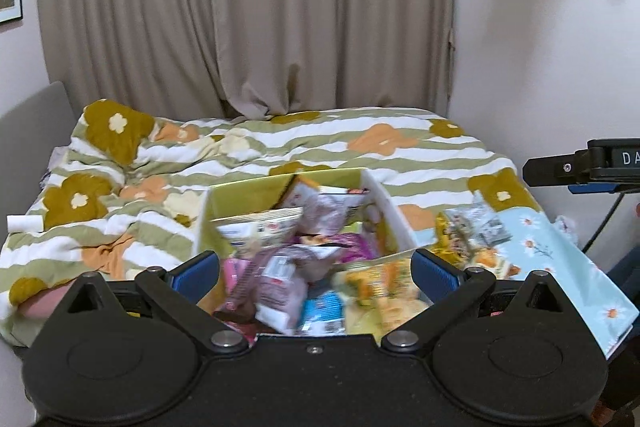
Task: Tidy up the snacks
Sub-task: 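Grasp the red Oishi bag with the left tool while the right tool grasps the white cake bag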
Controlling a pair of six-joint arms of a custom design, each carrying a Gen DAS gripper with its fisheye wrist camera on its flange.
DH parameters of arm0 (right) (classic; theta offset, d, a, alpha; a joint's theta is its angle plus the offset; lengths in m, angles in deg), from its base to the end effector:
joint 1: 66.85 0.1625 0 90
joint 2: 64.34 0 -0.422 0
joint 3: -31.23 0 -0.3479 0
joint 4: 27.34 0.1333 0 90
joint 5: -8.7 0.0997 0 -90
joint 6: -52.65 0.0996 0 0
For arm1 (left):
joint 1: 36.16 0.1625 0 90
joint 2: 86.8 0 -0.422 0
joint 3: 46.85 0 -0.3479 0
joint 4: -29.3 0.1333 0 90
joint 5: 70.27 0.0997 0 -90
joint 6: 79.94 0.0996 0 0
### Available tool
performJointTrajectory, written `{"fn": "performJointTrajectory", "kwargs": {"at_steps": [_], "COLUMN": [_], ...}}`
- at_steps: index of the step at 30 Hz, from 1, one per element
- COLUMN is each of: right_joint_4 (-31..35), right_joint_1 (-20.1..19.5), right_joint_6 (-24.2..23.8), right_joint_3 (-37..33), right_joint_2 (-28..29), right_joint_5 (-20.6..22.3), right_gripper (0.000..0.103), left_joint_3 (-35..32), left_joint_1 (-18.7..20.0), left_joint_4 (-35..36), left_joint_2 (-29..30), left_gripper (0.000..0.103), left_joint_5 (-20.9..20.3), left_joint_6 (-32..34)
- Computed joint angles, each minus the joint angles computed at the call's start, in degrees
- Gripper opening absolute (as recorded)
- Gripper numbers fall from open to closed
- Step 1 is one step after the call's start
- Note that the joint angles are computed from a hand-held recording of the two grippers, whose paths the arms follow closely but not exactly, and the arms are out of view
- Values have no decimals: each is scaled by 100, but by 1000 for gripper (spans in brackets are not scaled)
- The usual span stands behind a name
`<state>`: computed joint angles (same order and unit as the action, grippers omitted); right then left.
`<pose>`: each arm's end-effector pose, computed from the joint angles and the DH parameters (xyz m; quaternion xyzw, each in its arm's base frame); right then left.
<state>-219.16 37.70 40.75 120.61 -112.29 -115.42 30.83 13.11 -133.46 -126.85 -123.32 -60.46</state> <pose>0.2419 -0.6237 0.2916 0.0454 -0.8381 0.4865 0.2424 -0.3273 -0.6761 0.2139 0.3708 0.8302 -0.3370 0.2442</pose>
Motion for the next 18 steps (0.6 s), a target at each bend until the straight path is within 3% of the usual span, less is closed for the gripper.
{"fn": "performJointTrajectory", "kwargs": {"at_steps": [9, 18], "right_joint_4": [-72, 1480], "right_joint_1": [-451, -1418], "right_joint_6": [-815, -1195], "right_joint_3": [538, 374], "right_joint_2": [-642, -1201], "right_joint_5": [232, 1402], "right_gripper": [103, 103], "left_joint_3": [151, -275], "left_joint_1": [-445, -797], "left_joint_4": [-187, 514], "left_joint_2": [432, 1307], "left_gripper": [103, 103], "left_joint_5": [263, 701], "left_joint_6": [-555, -1663]}}
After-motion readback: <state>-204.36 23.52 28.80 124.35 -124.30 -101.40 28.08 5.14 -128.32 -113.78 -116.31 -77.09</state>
